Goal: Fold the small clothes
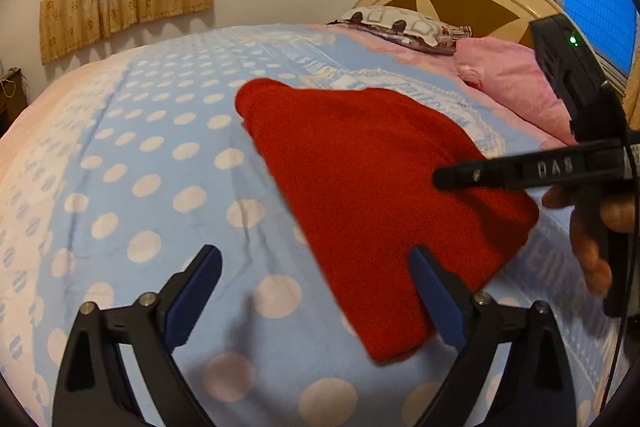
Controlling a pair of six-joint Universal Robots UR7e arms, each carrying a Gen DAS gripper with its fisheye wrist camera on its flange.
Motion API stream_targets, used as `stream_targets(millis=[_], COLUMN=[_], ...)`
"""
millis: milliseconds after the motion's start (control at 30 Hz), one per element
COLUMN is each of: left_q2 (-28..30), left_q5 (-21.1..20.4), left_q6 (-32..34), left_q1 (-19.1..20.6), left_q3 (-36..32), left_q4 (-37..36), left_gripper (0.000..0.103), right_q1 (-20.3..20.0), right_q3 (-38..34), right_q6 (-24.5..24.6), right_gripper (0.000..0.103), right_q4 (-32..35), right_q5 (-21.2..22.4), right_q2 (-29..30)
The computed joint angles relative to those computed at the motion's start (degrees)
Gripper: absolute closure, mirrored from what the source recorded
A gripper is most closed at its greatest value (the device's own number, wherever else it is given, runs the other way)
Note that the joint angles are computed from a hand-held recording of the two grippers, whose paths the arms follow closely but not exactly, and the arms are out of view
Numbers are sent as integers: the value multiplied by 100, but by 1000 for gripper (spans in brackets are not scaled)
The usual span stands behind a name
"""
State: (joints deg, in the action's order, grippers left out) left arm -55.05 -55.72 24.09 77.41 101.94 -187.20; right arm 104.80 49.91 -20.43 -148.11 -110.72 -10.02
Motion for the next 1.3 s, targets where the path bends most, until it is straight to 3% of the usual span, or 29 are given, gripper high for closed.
stream_targets(millis=[133, 200, 267, 367, 500, 633, 1067, 1167, 1233, 1300], left_q2=[65, 87, 95, 102, 100, 89, 84, 9, 37, 159], left_q5=[80, 160, 175, 206, 206, 175, 441, 434, 463, 562], left_q6=[135, 150, 120, 104, 84, 36, 74, 69, 120, 141], left_q1=[-40, -59, -51, -54, -50, -42, -149, -212, -234, -221], left_q3=[10, 7, -16, -31, -38, -52, -88, -41, -128, -305], left_q4=[-17, -30, 39, 92, 151, 274, 410, 197, 220, 342], left_gripper=[4, 1, 0, 0, 0, 0, 0, 0, 0, 0], right_q1=[154, 255, 346, 361, 292, 130, 64, 25, -13, -2], right_q3=[-67, -137, -355, -986, -1971, -1770, -1454, -1294, -1383, -1866], right_q6=[-175, -492, -782, -560, -371, -194, -697, -652, -510, -406], right_gripper=[53, 52, 42, 42, 42, 43, 43, 43, 42, 42], right_q4=[-60, -347, -491, 138, 711, 712, 573, 585, 738, 951], right_q5=[-353, -428, -457, -301, -684, -266, -64, 212, 509, 342], right_q2=[43, 137, 306, 595, 1165, 981, 793, 636, 593, 807])
